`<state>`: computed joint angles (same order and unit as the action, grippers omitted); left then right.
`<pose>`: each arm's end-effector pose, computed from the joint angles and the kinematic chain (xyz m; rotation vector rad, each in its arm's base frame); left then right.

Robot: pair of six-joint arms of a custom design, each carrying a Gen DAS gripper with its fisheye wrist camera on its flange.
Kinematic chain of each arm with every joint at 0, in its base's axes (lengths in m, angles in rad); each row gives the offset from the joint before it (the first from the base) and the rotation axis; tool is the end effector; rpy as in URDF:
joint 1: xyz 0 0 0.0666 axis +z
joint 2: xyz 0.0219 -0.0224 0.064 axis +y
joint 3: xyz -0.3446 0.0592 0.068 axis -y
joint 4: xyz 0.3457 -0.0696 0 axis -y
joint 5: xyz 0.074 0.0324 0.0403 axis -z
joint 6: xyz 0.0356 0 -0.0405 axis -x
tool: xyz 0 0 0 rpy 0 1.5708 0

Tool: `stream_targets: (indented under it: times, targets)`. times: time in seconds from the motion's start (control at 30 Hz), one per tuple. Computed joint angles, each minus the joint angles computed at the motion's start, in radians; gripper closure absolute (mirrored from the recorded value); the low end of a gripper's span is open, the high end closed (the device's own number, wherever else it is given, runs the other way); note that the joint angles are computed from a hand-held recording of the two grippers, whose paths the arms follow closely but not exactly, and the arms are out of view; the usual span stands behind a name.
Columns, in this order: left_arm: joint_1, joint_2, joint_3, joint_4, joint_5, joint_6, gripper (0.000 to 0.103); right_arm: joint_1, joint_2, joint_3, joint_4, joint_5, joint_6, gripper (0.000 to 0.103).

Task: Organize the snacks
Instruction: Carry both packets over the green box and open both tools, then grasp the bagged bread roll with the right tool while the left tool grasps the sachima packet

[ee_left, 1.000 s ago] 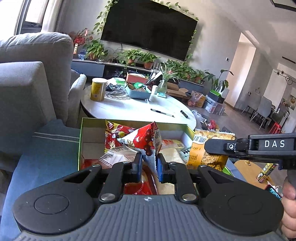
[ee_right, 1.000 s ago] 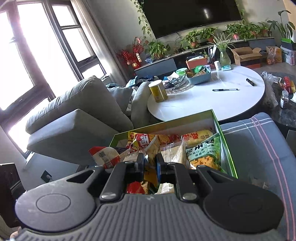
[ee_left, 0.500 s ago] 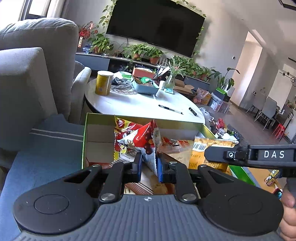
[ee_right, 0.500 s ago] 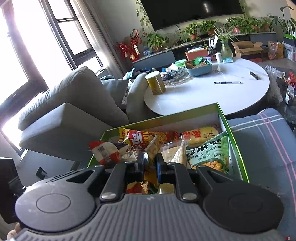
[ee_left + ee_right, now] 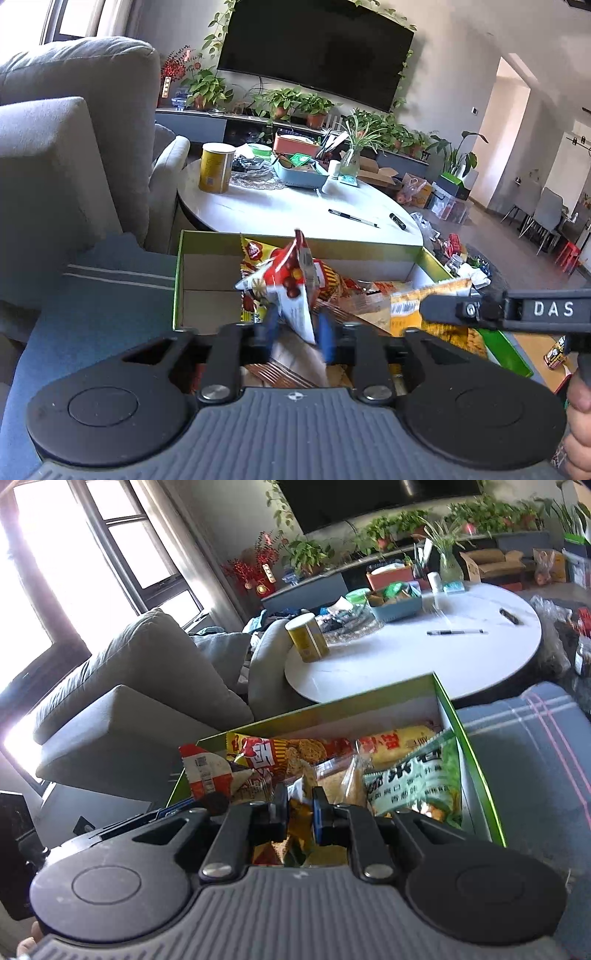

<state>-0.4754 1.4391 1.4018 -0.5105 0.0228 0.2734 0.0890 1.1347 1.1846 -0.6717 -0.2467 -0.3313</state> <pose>0.4289 -0.2221 0.4110 0.2309 2.1417 -0.4651 0.3691 0.0413 0.4255 0.1275 2.2128 0.5052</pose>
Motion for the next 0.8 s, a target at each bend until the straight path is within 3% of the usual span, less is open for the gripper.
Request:
stream_targets:
  times: [0.07, 0.1, 0.13, 0.23, 0.57, 0.7, 0.8]
  targets:
    - [-0.004, -0.010, -0.003, 0.004, -0.005, 0.002, 0.041, 0.023, -0.014, 0.004, -0.002, 0.076, 0.040, 0.024]
    - [-0.006, -0.019, -0.011, 0.019, -0.010, 0.001, 0.039, 0.037, -0.021, 0.006, -0.002, 0.120, 0.063, 0.021]
    - [-0.008, -0.029, -0.017, 0.028, -0.014, -0.003, 0.039, 0.049, -0.034, -0.001, 0.012, 0.156, 0.078, 0.011]
    - [-0.008, -0.041, -0.013, 0.019, -0.013, 0.007, 0.038, 0.070, -0.070, -0.018, 0.040, 0.220, 0.113, 0.010]
    - [-0.032, -0.105, -0.033, -0.024, -0.024, 0.025, 0.037, 0.080, -0.131, -0.010, -0.013, 0.261, 0.153, 0.010]
    - [-0.058, -0.142, -0.056, -0.048, -0.032, 0.021, 0.037, 0.072, -0.160, -0.015, -0.037, 0.233, 0.136, 0.010]
    - [-0.082, -0.169, -0.082, -0.057, -0.033, 0.020, 0.036, 0.044, -0.186, -0.024, -0.063, 0.147, 0.094, 0.009]
